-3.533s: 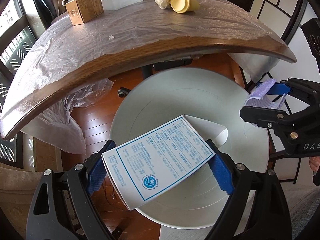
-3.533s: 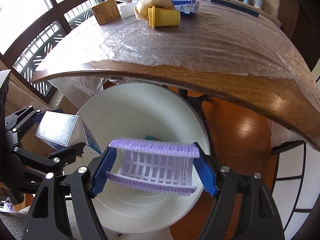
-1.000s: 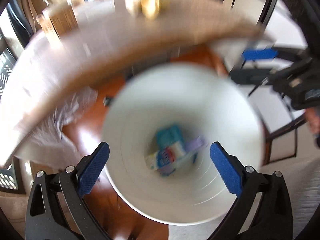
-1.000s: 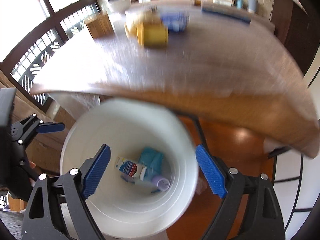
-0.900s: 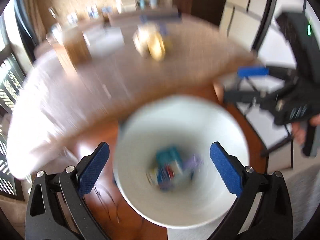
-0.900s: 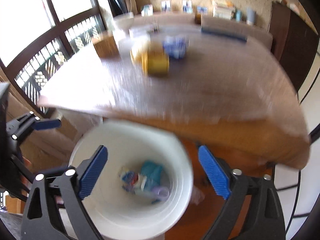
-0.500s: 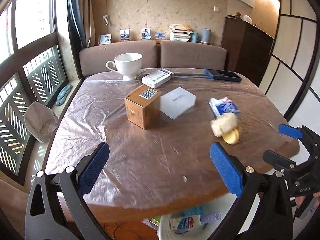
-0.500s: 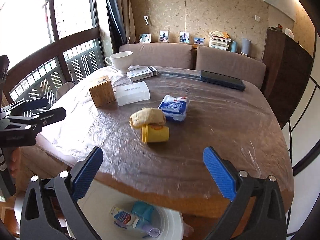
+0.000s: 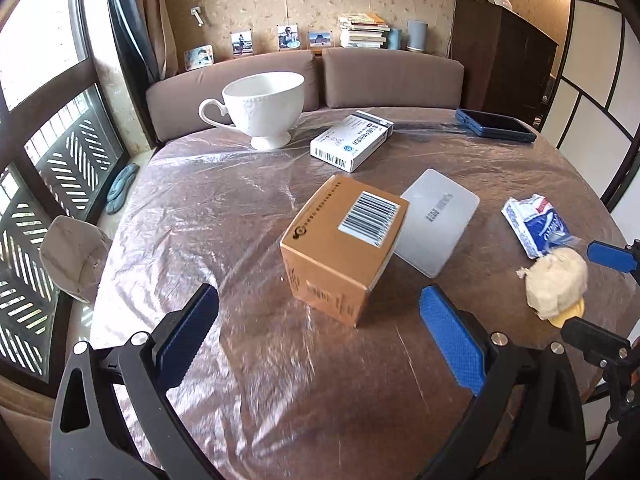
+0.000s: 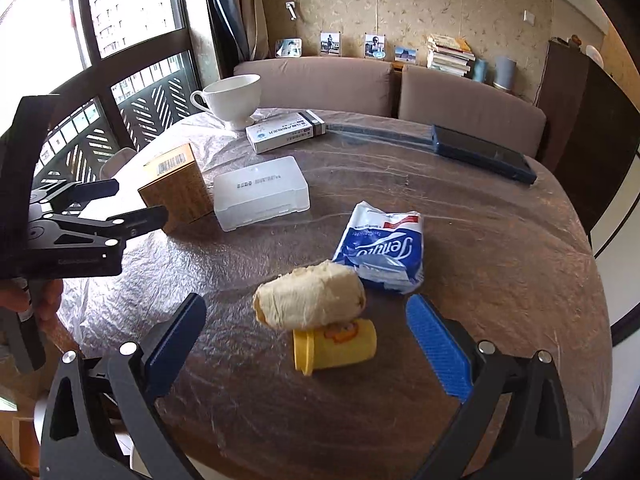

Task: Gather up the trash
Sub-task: 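Grasp the beige cloth bundle with the right tool while the left tool grasps the brown cardboard box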

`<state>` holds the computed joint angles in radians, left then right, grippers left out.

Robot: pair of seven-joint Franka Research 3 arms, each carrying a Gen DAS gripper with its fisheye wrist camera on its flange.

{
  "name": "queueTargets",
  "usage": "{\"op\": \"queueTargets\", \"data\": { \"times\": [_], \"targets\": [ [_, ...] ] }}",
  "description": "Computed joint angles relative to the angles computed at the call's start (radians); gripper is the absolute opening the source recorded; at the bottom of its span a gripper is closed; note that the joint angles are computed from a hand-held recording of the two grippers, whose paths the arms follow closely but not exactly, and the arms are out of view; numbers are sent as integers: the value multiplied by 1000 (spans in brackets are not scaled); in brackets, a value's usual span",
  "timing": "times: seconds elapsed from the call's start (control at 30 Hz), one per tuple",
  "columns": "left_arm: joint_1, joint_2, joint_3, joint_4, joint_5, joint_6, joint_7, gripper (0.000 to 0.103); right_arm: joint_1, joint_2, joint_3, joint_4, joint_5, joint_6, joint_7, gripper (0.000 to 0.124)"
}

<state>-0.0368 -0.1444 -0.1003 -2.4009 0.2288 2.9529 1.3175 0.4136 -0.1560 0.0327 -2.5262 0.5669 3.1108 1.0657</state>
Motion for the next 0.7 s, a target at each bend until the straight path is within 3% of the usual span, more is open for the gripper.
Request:
{"op": "queueTargets", "data": {
  "times": [0.1,0.27,0.47,0.53,0.63,0.7],
  "targets": [
    [-10,39,10,30,-30,1,49,101,-65,25,54,12,-108,3,89,98],
    [-13,80,11,64,-87,7,135,101,-197,63,146,31,-429,-9,331,87],
    [-4,110,2,92,-133,9,196,100,-241,79,156,47,-699,-26,531,72],
    [-5,116,0,99,-171,5,238,93,-243,83,151,56,-767,-41,586,58],
    [-10,119,-5,103,-235,-12,314,73,-210,82,117,54,-755,-37,574,52],
    [-8,117,-9,99,-229,-8,315,54,-193,78,101,47,-724,-26,553,52]
  ]
}}
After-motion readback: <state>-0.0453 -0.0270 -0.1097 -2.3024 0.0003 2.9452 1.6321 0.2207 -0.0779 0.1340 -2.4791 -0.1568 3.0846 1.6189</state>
